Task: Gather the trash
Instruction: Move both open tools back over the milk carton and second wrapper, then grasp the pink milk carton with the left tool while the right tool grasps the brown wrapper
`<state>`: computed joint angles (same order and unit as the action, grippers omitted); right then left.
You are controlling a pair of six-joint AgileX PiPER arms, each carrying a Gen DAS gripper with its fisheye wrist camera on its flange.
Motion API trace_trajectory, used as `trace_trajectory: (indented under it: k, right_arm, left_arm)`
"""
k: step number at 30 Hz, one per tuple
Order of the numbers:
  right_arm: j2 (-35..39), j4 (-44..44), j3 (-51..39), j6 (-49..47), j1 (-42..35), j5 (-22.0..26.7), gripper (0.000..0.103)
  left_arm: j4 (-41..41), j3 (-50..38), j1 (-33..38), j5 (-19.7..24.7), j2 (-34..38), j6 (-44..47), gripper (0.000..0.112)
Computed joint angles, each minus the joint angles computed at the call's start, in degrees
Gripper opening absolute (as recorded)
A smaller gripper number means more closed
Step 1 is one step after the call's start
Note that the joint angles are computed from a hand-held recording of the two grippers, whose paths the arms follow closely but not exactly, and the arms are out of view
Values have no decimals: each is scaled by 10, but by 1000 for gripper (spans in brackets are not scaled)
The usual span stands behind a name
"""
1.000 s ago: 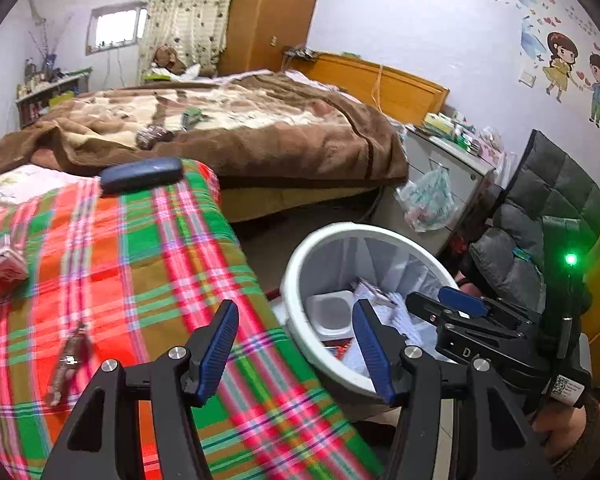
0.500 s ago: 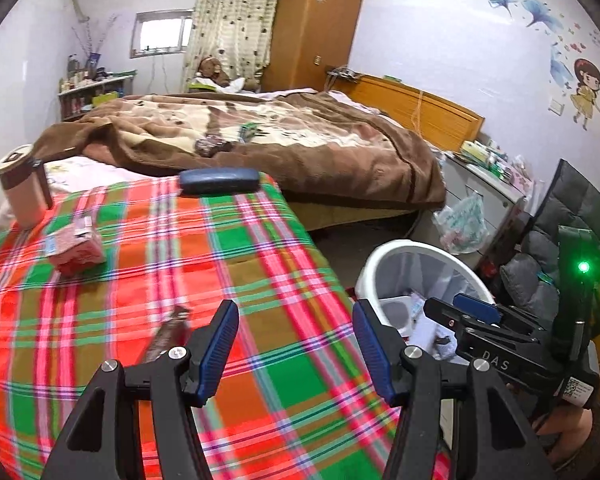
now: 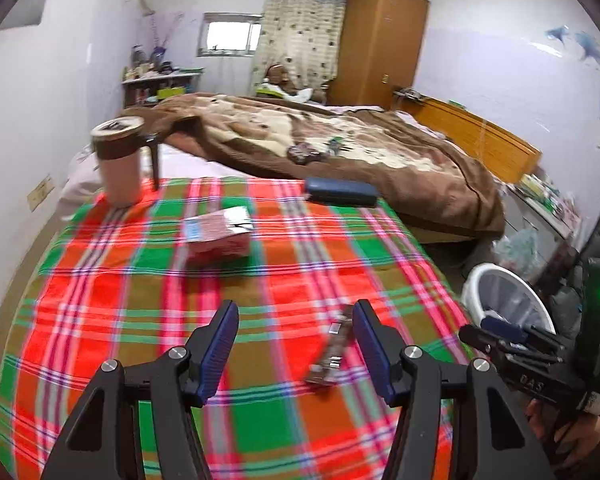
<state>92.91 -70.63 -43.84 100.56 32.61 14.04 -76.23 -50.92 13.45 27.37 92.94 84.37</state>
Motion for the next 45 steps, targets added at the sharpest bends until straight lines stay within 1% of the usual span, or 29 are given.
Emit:
trace_trajectory:
  k: [2, 4, 7, 10, 11, 13, 16, 18, 19, 22, 24, 28, 30, 32, 33, 34, 35, 40, 42, 44, 45]
  right_arm:
    - [18, 19, -19, -18, 10, -6, 52]
    - [38, 67, -42, -62, 21, -5, 52]
    - [74, 151, -81, -141, 25, -19, 52]
    - [103, 215, -115, -201, 30, -24, 52]
    - [110, 225, -123, -207, 34, -21, 52]
    - [131, 276, -151, -254, 40, -10, 52]
    - [156, 301, -181, -271, 47, -1, 52]
    - [176, 345, -207, -311, 50, 10, 52]
    - [187, 363, -223, -325, 53, 19, 52]
    - [204, 364, -248, -322, 59, 28, 55]
    - [214, 356, -264, -318, 65, 39, 62]
    - [232, 330, -290, -304, 76, 68, 62]
    - [244, 308, -308, -299, 87, 96, 62]
    - [252, 298, -324, -305, 96, 126, 62]
    - [257, 298, -333, -316, 100, 143, 62]
    - [262, 293, -342, -321, 106, 161, 62]
    - [262, 289, -343, -319, 108, 166, 62]
    - [250, 283, -324, -313, 104, 156, 62]
    - [245, 277, -316, -305, 103, 154, 62]
    - [246, 275, -314, -304, 101, 151, 62]
    - [245, 273, -312, -300, 101, 150, 60]
  left_arm:
    - [-1, -17, 19, 4, 18, 9, 59]
    - [17, -43, 36, 8, 44, -5, 59]
    - [35, -75, 50, 18, 73, -19, 59]
    - [37, -100, 60, 35, 99, -5, 59]
    - [43, -110, 60, 39, 107, -7, 59]
    - [68, -137, 62, 46, 130, -25, 59]
    - [87, -166, 60, 50, 157, -38, 59]
    - [123, -195, 54, 48, 178, -74, 59]
    - [138, -212, 54, 55, 190, -89, 59]
    - [155, -246, 55, 62, 216, -100, 59]
    - [171, -276, 55, 67, 237, -109, 59]
    - [212, -349, 55, 81, 283, -145, 61]
    - [221, -376, 53, 82, 302, -149, 71]
    - [234, -406, 50, 86, 324, -154, 72]
    - [234, -419, 50, 94, 333, -153, 72]
    - [233, -443, 52, 114, 350, -151, 72]
    - [236, -464, 53, 133, 365, -153, 72]
    - [255, -546, 46, 188, 418, -162, 72]
    - [240, -559, 44, 200, 426, -145, 72]
    - [242, -572, 40, 200, 433, -144, 72]
    - [251, -585, 37, 202, 440, -151, 72]
